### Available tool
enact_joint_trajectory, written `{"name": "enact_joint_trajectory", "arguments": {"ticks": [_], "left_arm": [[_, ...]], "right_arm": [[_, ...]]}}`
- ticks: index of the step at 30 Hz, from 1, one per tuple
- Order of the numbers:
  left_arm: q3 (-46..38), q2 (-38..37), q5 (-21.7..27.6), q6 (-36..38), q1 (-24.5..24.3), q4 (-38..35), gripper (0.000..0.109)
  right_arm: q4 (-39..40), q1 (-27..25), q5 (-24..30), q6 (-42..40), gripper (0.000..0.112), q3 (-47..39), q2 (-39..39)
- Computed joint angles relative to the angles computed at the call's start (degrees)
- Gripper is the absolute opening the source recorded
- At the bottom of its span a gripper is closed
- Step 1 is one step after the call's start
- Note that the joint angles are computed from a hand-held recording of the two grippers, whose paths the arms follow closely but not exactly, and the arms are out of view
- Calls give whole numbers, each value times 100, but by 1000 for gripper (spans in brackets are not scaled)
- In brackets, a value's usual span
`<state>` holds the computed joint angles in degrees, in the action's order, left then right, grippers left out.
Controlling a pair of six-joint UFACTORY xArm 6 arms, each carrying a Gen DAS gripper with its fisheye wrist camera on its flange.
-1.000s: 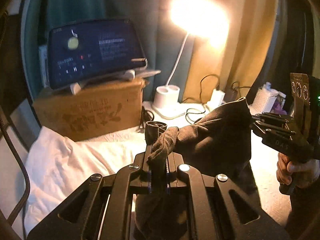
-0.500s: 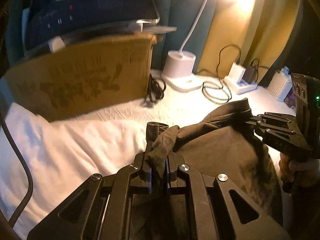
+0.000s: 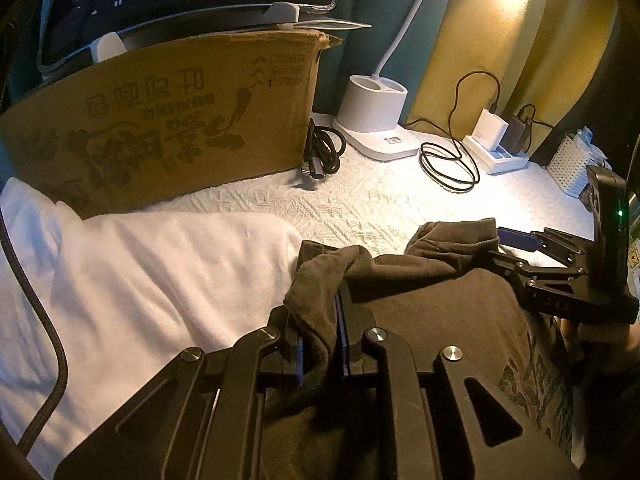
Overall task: Fold small clothes
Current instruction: 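Lay the folded shirt on the bed and open both grippers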
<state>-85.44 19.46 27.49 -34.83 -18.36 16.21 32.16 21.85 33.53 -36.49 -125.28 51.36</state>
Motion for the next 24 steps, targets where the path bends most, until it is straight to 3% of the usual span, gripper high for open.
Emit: {"name": "enact_joint_trajectory", "arguments": {"ticks": [6, 10, 24], "left_arm": [[53, -199, 262, -632, -59, 559, 16], [277, -441, 200, -953, -91, 826, 47], [638, -910, 388, -1384, -574, 1216, 48]], "right_arm": [[-164, -52, -322, 164, 59, 454, -217], [-164, -108, -553, 141, 59, 908, -481], [1013, -161, -1129, -1101, 59, 2760, -1740]]}}
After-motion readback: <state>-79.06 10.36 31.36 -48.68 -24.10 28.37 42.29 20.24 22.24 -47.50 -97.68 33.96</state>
